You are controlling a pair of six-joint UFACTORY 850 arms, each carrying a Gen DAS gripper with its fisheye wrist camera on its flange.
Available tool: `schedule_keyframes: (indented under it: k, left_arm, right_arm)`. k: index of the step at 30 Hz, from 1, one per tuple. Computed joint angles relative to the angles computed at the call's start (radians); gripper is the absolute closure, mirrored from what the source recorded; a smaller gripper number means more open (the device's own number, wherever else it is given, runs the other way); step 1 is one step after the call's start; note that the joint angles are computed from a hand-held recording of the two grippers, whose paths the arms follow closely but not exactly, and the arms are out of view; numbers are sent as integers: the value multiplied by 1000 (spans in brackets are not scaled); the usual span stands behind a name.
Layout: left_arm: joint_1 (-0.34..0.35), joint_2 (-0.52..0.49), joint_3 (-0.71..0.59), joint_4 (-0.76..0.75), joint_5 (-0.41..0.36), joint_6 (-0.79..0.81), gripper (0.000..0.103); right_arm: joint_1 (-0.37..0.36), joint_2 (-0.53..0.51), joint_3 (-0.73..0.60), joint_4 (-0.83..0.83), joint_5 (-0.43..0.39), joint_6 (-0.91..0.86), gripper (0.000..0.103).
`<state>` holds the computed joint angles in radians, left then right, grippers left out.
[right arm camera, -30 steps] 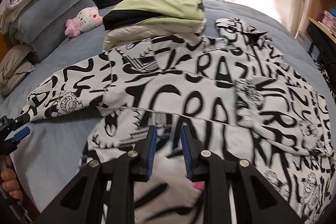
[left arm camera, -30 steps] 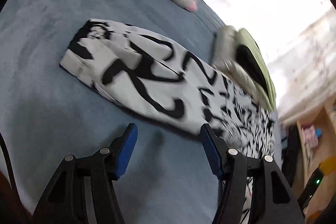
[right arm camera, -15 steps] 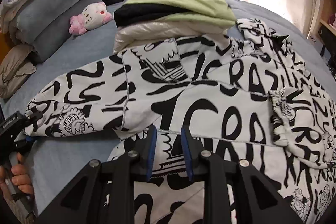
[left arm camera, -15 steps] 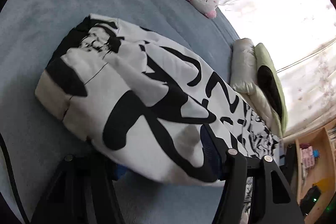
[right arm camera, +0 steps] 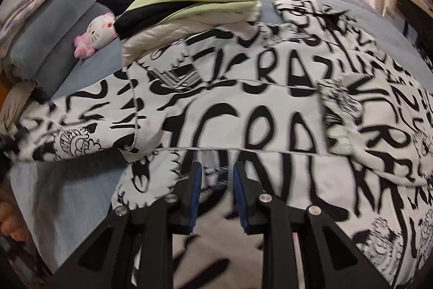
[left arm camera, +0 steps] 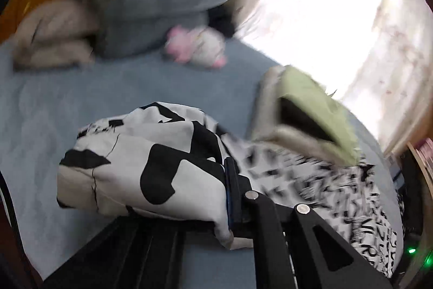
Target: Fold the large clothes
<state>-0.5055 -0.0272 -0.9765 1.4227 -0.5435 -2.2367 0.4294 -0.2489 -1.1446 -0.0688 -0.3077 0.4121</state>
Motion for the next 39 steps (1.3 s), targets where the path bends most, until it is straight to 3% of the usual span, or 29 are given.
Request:
schedule_keyframes:
  k: [6, 9, 13, 16, 18, 20, 22, 24, 27, 29, 31, 33, 39]
  left_arm:
    - [-145, -79, -201, 14, -41, 141, 98]
    - [-209, -171, -333, -8, -6, 231, 98]
    - [-274, -330, -527, -134, 18, 405, 98]
    - [-312, -463, -680, -288, 25, 596, 98]
    - [-328, -562, -803, -462, 9, 806, 97]
    - [-343, -671, -925, -646, -8, 1015, 90]
    - [-348, -745, -996, -855, -10, 1224, 72]
    - [-348, -810, -1064, -1065, -48, 1412, 63]
    - [-356, -851, -1104, -1203, -101, 1512, 60]
    - [-361, -837, -1075, -1216, -81, 1511, 53]
    - [-365, -810, -1034, -1189, -45, 1477, 41]
    - [-374, -772, -984, -1114, -24, 1406, 37]
    - [-369, -673, -861, -1013, -7, 1279, 37]
  right_arm:
    - [-104, 114, 101, 188, 28, -160, 79]
    - [-181, 190, 165, 268, 43, -235, 79]
    - [-275, 272, 240, 254, 55, -246, 79]
    - [-350, 310, 283, 294, 49, -305, 79]
    - [-406, 330, 310, 331, 38, -350, 79]
    - [-447, 338, 325, 367, 27, -391, 79]
    - [-493, 341, 342, 440, 16, -468, 79]
    - [-527, 348, 357, 507, 7, -540, 79]
    - [-564, 348, 370, 594, -4, -642, 79]
    - [-577, 350, 377, 643, -9, -699, 79]
    - [-587, 349, 381, 699, -13, -758, 79]
    - [-591, 349, 384, 757, -20, -816, 79]
    - [-585, 334, 378, 848, -42, -908, 79]
